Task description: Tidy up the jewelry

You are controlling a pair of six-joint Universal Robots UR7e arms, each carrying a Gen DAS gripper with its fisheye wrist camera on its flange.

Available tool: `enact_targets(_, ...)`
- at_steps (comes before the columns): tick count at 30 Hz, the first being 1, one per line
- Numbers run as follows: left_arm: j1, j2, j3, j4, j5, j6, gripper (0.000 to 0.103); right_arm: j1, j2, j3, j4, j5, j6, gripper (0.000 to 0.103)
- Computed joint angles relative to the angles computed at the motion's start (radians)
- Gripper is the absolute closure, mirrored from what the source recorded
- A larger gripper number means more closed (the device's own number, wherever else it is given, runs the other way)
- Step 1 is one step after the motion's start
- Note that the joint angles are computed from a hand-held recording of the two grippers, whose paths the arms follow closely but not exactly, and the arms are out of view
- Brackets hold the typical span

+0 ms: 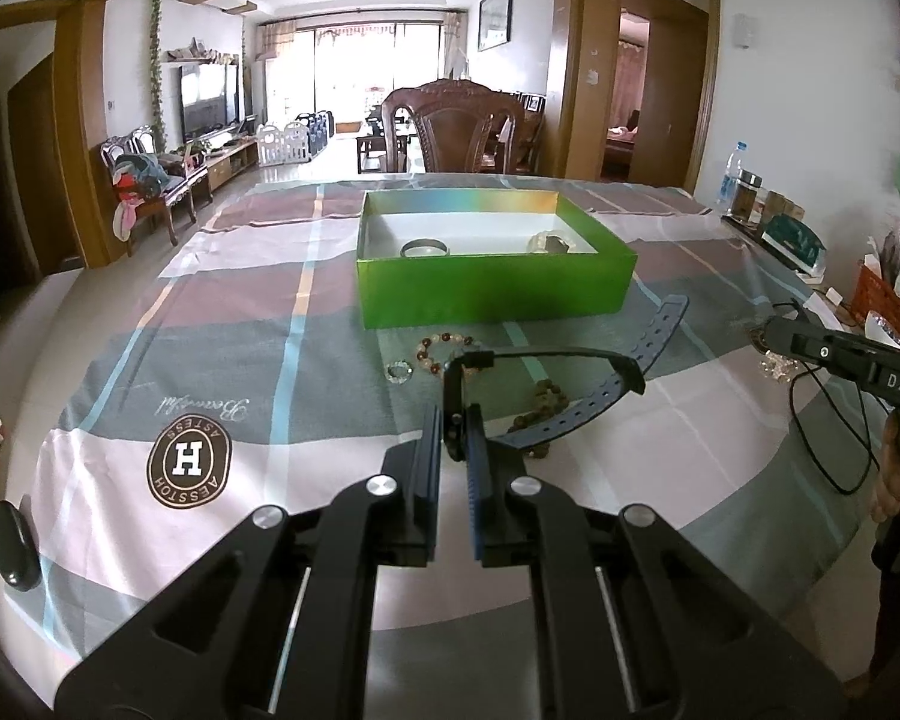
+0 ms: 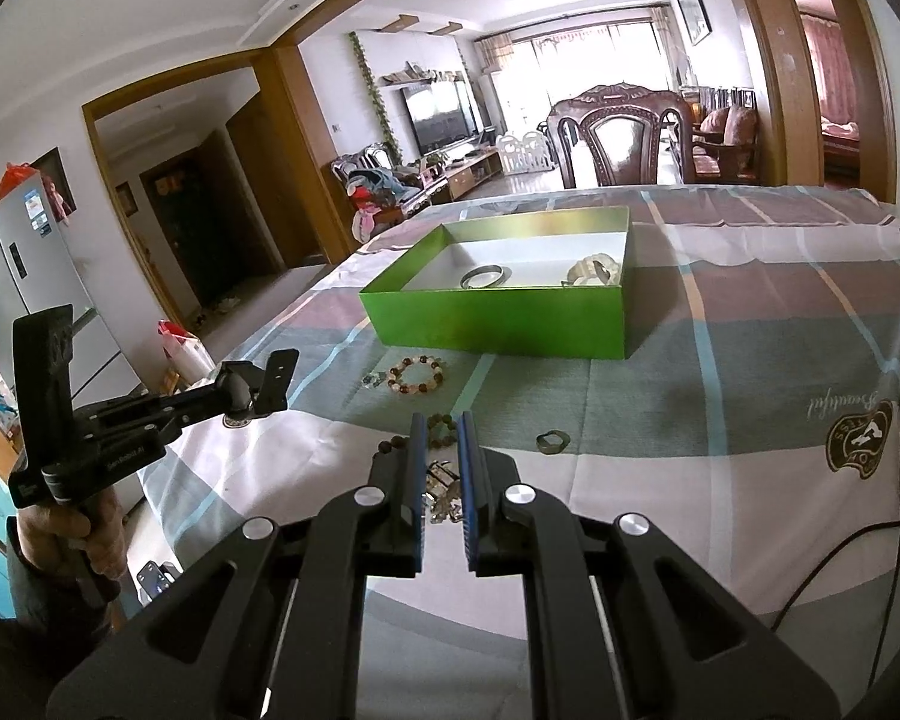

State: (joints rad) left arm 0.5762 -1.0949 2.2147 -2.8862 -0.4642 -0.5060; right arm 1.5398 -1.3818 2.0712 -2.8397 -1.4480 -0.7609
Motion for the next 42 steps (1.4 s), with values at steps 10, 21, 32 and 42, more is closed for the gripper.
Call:
enact_targets(10,0.021,0.074,-0.180,-0.257,0.000,0.384,0.098,0.089,0.093,-0.163,-0.008,-0.010,-0.005,0.093)
enact_targets(21,0.238,0.331,-0.775,0.011,-0.095,0.552,0.083,0.182,0.518,-0.708,0.144,-0.139,0.135,0.093)
enact_targets(32,0.268,0.293,-0.592,-0.195,-0.014,0.594,0.014,0.119,0.465,-0.571,-0.052,-0.082,0.204,0.015)
enact_targets(42,0.203,0.020,-0.139,-0.017,0.035,0.212,0.027,-0.046,0.056,-0.053,-0.202,0.111,0.123,0.004)
